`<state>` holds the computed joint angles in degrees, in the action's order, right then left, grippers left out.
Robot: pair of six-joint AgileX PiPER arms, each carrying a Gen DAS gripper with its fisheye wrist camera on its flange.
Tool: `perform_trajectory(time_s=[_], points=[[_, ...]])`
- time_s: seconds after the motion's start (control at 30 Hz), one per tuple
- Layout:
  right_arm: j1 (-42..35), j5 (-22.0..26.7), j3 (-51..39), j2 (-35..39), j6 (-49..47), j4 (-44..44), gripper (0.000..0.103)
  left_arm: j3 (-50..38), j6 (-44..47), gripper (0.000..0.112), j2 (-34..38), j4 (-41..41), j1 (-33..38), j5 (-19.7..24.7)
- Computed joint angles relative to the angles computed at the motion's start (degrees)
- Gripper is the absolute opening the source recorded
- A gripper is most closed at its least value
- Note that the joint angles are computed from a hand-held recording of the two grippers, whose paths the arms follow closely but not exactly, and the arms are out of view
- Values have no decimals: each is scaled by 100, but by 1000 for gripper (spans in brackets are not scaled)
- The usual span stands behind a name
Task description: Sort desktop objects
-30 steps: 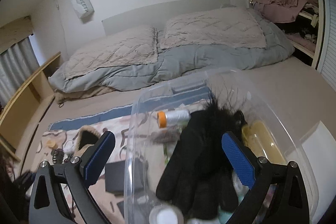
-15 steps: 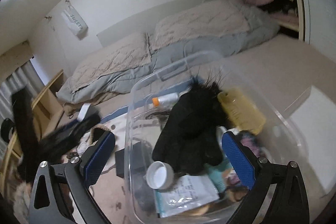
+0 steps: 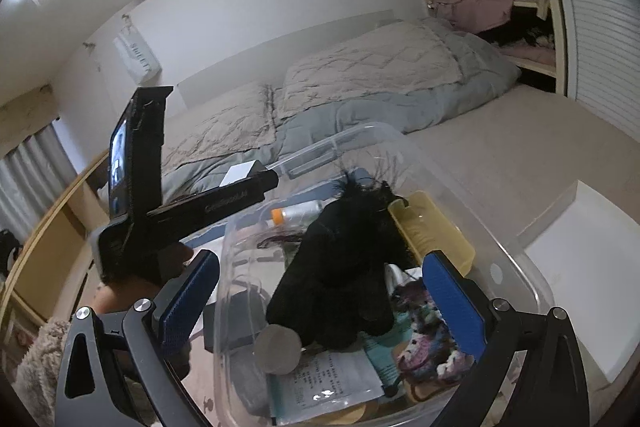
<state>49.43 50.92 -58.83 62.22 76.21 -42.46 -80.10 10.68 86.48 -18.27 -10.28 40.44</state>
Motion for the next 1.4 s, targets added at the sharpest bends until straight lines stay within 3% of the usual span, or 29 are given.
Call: perform_trajectory(time_s=[0.17,0.2,0.23,0.27,0.33,0.6,1.4], points=[[-125,130,130,-180,66,-67,101,-360,-164,65,433,-7,-59,93],[-159,124,149,-182,64,-64,101,-416,-245,70,500,101,-89,103],[-199,113,151,-169,37,-34,101,-419,-408,90,522,290,-129,50],[-243,86,179,-172,-2,15,101,-302,-590,100,462,473,-170,-134],[-337,31,198,-141,-67,93,101,-102,-437,100,348,307,-130,-344],[-169,131,75,-3,12,20,101,-36,-192,100,238,240,-103,-213],[933,1399,-319,229,1245,-1147,103,621,536,103,-1098,-267,311,232]])
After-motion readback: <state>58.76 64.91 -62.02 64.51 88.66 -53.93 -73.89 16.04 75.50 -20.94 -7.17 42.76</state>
